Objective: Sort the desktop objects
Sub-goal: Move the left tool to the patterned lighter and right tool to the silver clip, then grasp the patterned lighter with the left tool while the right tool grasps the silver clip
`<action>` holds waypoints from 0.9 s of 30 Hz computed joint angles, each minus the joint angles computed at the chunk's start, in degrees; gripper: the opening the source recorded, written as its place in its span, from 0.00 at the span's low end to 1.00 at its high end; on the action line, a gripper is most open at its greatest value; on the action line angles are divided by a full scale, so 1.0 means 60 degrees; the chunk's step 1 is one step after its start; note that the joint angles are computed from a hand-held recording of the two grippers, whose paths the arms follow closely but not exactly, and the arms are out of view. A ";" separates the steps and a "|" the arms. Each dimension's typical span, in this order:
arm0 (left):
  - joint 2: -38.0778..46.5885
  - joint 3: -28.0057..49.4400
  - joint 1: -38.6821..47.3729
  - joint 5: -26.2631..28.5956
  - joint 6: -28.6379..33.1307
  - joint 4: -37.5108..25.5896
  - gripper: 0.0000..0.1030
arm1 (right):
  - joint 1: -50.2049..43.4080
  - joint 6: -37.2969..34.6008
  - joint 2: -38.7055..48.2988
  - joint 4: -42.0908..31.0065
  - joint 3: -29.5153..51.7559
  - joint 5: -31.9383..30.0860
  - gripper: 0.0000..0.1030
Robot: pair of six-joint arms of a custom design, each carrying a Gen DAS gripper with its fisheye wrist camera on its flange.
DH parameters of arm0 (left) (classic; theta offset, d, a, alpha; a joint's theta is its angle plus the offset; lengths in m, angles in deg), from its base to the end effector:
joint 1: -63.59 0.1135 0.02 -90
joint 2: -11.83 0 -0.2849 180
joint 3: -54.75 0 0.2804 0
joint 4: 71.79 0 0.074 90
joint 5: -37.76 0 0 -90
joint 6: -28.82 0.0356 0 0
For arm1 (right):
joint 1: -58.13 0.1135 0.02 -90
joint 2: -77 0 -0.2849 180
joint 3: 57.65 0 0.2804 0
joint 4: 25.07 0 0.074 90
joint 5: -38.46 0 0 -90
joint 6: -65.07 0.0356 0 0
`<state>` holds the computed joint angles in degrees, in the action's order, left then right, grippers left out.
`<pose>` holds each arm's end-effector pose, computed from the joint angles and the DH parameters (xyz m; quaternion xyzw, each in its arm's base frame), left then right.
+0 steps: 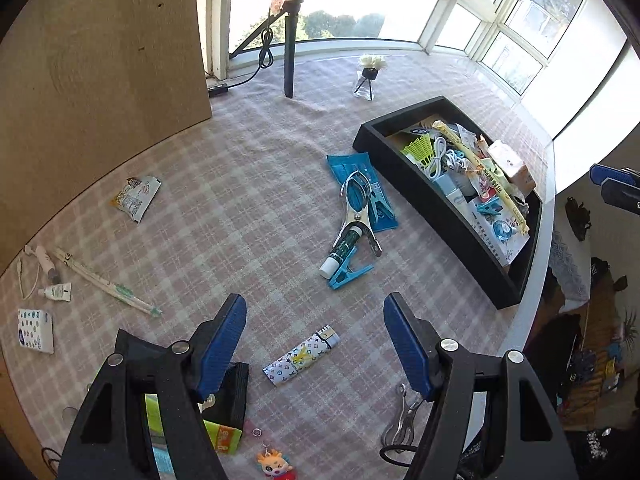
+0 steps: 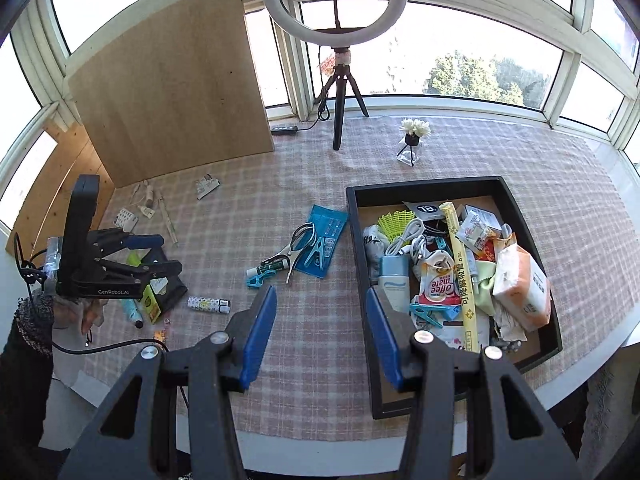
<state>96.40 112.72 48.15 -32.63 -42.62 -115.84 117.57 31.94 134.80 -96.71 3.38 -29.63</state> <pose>0.2661 -0.0859 0.1701 0.3114 0.9206 -0.1633 0.1701 0.1068 0.1547 0.2709 0.0140 0.9650 0.0577 0.2556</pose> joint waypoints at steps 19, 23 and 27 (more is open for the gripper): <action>0.2159 -0.0920 -0.0255 -0.1137 0.2475 0.1077 0.62 | 0.3084 0.5925 0.6736 0.7956 -0.1848 -0.2704 0.34; 0.2335 -0.0988 -0.0254 -0.1176 0.2469 0.1203 0.62 | 0.2998 0.6108 0.7027 0.8278 -0.1885 -0.2860 0.32; 0.2352 -0.1101 -0.0253 -0.1130 0.2506 0.1233 0.62 | 0.2953 0.6178 0.6959 0.8521 -0.1937 -0.2927 0.31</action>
